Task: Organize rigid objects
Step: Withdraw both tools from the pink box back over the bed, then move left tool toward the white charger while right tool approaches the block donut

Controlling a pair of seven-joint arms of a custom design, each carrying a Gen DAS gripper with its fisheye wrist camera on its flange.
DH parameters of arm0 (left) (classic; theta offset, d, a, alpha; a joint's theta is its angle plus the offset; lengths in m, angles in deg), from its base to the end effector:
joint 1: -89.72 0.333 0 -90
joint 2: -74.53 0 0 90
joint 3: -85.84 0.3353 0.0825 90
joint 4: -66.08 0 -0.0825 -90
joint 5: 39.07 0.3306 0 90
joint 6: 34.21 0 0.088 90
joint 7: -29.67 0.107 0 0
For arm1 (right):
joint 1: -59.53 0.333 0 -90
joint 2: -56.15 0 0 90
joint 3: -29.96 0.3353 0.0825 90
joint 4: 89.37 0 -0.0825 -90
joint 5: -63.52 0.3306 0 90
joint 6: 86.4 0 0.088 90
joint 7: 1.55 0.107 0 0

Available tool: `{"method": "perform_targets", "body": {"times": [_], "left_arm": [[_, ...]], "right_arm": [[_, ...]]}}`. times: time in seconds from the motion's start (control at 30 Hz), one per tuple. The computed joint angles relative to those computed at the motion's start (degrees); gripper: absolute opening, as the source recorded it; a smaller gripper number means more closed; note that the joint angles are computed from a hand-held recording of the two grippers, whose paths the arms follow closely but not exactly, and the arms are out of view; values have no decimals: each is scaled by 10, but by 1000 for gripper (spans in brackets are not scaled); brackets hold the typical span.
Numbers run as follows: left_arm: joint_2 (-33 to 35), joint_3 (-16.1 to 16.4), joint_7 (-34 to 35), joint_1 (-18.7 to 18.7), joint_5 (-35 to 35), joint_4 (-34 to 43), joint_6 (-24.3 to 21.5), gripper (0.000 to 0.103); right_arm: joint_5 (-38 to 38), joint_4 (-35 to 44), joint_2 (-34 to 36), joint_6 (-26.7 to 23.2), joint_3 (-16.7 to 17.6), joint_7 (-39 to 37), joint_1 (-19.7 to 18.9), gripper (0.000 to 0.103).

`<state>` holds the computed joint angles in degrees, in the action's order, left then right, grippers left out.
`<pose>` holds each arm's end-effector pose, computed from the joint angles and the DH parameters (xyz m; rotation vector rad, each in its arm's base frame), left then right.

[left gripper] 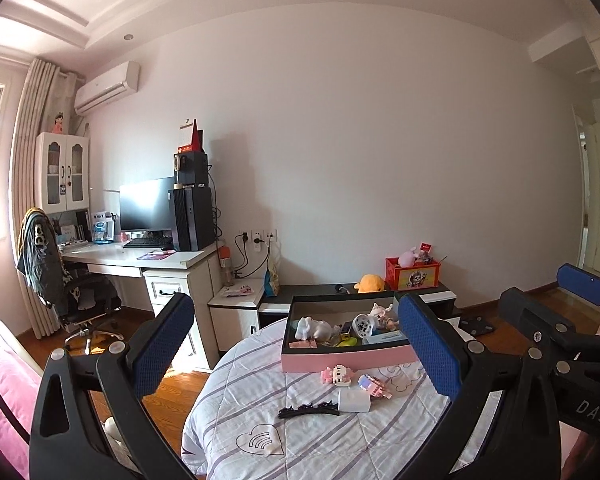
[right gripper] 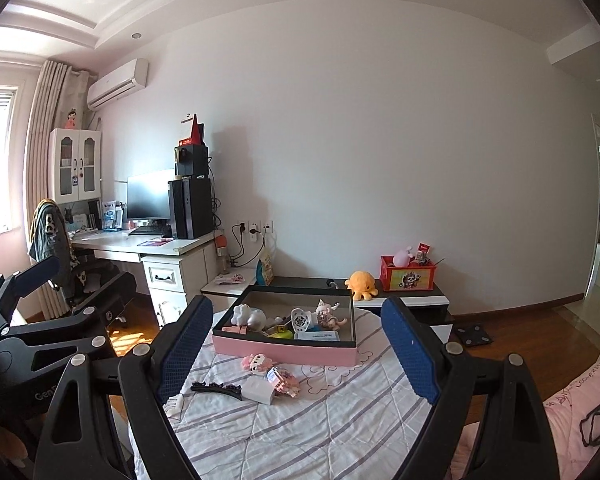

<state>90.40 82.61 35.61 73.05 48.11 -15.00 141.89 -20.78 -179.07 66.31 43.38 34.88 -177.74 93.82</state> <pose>0.5593 -0.2811 0.6666 -1.1005 1.5336 -1.3056 0.4953 0.3636 0.6473 -1.2275 1.5216 -1.2412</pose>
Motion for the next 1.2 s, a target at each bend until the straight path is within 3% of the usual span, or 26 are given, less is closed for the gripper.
{"method": "perform_targets", "body": {"times": [0.27, 0.7, 0.9, 1.2], "left_arm": [[-3, -1, -28, 1, 28, 0, 0, 103], [1, -7, 45, 6, -43, -3, -1, 103], [36, -21, 188, 19, -180, -4, 6, 103], [128, -116, 477, 65, -427, 26, -78, 103]], "right_arm": [[-7, -3, -2, -5, 2, 4, 2, 88], [12, 5, 8, 8, -3, -11, -4, 88], [49, 18, 31, 34, -13, -36, -14, 88], [186, 51, 107, 92, -39, -118, -41, 88]]}}
